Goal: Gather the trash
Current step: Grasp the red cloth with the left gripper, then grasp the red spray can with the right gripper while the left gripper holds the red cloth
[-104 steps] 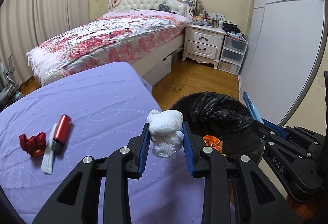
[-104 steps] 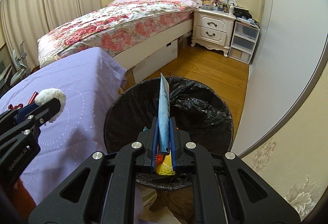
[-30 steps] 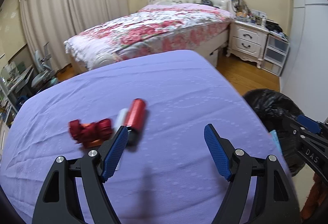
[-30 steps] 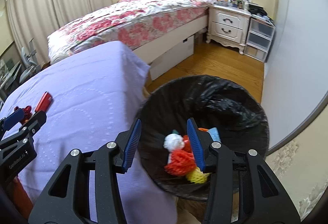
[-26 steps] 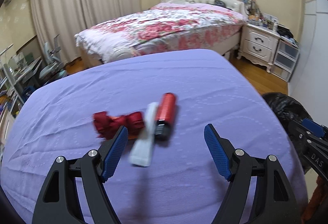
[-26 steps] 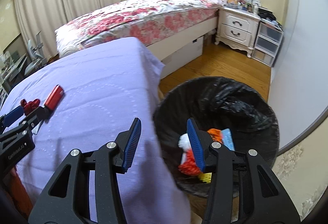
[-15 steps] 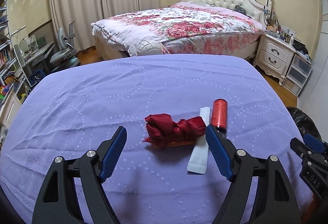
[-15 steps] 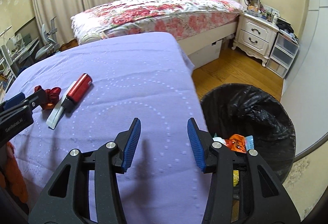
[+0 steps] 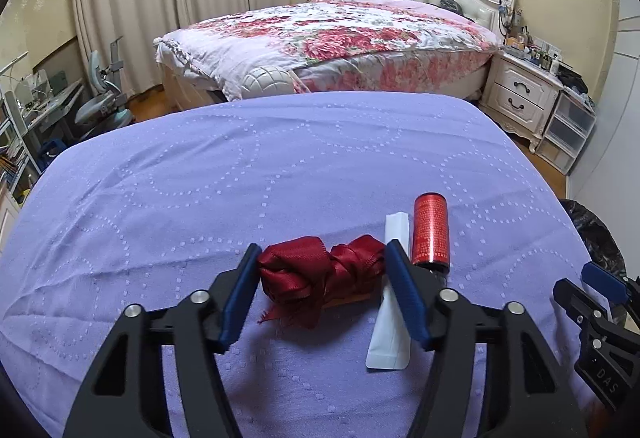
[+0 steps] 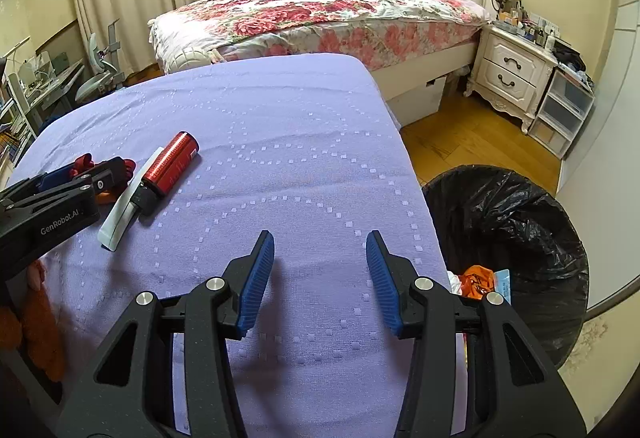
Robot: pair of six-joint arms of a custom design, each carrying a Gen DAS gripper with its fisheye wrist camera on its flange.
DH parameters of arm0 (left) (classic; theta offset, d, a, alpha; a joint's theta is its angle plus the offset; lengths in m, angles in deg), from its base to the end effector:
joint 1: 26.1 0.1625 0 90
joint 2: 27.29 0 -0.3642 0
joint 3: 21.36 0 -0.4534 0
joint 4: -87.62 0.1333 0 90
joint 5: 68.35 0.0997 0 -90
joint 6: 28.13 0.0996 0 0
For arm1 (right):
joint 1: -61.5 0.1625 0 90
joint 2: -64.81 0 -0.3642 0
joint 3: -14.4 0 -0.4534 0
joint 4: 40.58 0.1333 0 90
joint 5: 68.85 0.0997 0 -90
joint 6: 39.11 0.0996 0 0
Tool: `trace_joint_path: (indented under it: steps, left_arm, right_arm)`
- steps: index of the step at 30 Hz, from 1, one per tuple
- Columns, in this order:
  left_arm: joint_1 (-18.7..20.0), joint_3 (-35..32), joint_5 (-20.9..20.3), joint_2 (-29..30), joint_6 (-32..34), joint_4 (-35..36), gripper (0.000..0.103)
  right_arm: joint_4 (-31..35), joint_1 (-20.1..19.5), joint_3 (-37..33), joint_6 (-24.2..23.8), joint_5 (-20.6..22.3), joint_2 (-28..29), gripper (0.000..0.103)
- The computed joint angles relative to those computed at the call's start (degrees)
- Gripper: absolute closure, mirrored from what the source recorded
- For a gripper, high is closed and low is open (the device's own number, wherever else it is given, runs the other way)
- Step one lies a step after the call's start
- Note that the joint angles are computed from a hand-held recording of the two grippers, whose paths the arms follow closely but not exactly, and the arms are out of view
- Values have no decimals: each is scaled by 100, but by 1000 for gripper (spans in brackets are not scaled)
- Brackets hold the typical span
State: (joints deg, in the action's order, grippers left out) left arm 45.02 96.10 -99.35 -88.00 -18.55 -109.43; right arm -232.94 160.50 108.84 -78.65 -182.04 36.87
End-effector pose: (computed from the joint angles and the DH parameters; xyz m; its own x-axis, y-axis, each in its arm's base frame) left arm 0.0354 -0.5722 0.1449 -0.6566 -0.3504 -0.6679 0.3204 0.6721 -0.6675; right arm 0.1926 -0.6144 -0.0984 -0.6473 -0.4448 0.6190 -0.6987 0.6708 -0.2486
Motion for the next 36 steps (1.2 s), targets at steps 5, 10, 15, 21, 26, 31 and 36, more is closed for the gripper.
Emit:
trace_joint_path:
  steps: [5,10,15,21,26,31,36]
  left_arm:
    - [11,177,-217,-181,-101,15,63]
    - [-43,365,-232,-331,-170,-75,69]
    - [-108,590,-210,-595,-214,-234,69]
    - [-152,803,-68,-806,-34,-557,69]
    - [-24,973,93,-1009,-97,-611,69]
    - [141,1117,220,-1248,-267,-592,69]
    - [212,1150,442,-1296,-7,-964,69]
  right_arm:
    - [-22,-10,19,-32,16,-7,56]
    - [-47,-9,55,-58,25,-30,56]
    - [-70,22,98,-80,31,-40,56]
    - [-71,72,124,-151,61,-22,56]
    - [-22,143,86,-201,71,43,56]
    - [105,269,-56,-215,93,183,56]
    - [327,418,-321,-153,179,363,56]
